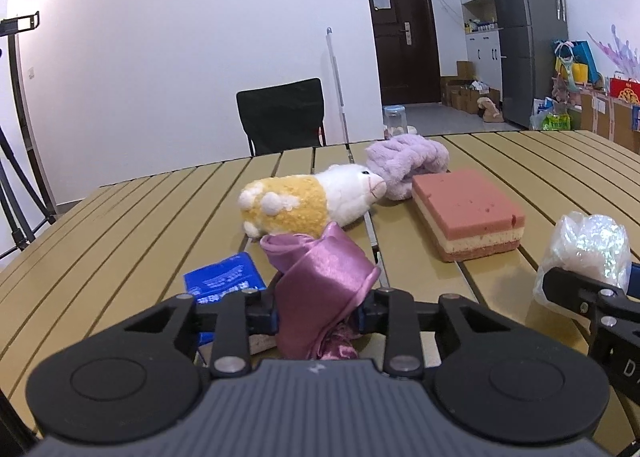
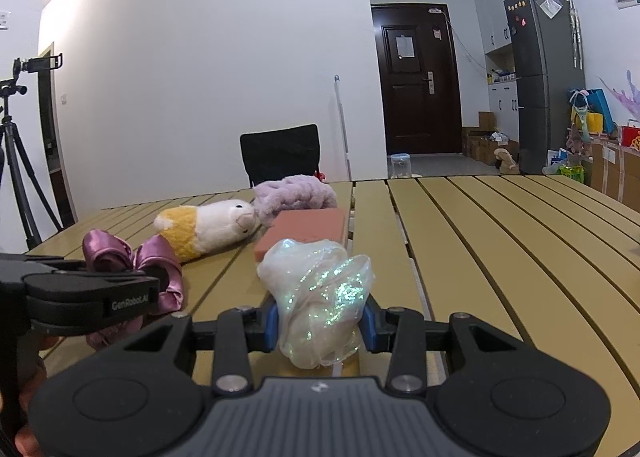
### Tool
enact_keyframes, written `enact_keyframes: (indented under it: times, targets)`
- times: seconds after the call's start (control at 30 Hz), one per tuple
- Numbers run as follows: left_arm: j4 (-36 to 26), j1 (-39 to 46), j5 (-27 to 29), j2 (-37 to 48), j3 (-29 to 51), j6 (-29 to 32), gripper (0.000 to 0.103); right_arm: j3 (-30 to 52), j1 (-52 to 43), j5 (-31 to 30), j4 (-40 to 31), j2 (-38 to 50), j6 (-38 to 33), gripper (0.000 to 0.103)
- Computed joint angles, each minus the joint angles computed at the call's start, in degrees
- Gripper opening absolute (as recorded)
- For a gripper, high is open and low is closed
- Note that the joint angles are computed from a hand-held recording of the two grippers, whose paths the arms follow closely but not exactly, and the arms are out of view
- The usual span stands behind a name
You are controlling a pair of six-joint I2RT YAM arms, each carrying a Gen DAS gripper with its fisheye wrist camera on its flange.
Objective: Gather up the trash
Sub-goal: 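Lift the bag and cloth with both tools and carry them toward the black bin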
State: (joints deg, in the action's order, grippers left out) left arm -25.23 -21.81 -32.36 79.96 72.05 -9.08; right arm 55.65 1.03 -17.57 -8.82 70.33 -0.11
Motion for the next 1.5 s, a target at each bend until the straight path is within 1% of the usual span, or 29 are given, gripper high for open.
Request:
enact_keyframes:
  times: [0.13, 0.3, 0.47, 0.6, 0.83, 0.9, 1.13, 1.3, 1.43, 1.5]
  targets:
    - [-1.09, -0.73, -0.59, -2.29, -0.53, 0.02, 0.032, -0.61, 0.18, -0.5, -0.65, -1.91, -0.09, 0.037]
    - [-4.19, -2.74, -2.16, -5.41, -0.19, -1.65, 0.032, -1.34, 0.14, -1.18, -2.23, -4.97, -0.41, 0.037]
    - [-7.9, -7.02, -6.06, -8.38, 0.48, -4.17, 0.032, -1.95, -1.31, -3.28, -4.89, -8.85, 0.0, 0.037]
    - [-11.46, -11.12, -9.85, -10.72, 1.1, -6.46, 0.032, -2.5, -1.83, -3.54, -7.37, -12.55, -0.43, 0.037]
    - [-19.25, -18.44, -16.16, -14.85, 1.91, -12.3, 0.032, -3.85, -3.48, -4.75, -12.35, -19.45, -1.07, 0.037]
    - [-21.67, -20.31, -17.52, -15.9, 1.98, -14.58, 0.032, -4.37, -4.73, -6.15, -14.13, -21.45, -1.2, 0.037]
    - [-31.47, -27.73, -23.11, -19.08, 1.5, -24.48, 0.032, -6.1, -10.0, -12.32, -19.83, -28.03, -2.53, 0.037]
    - [-40.8, -33.39, -26.86, -20.3, 2.14, -34.0, 0.032, -7.23, -12.74, -15.83, -23.93, -32.62, -3.99, 0.037]
    - [-51.2, -38.93, -29.83, -19.98, 3.14, -45.17, 0.032, -7.74, -15.26, -19.08, -28.28, -36.16, -6.05, 0.037]
    - [-57.13, -41.85, -31.03, -19.38, 3.86, -51.77, 0.032, -7.86, -15.9, -20.07, -30.36, -37.57, -7.09, 0.037]
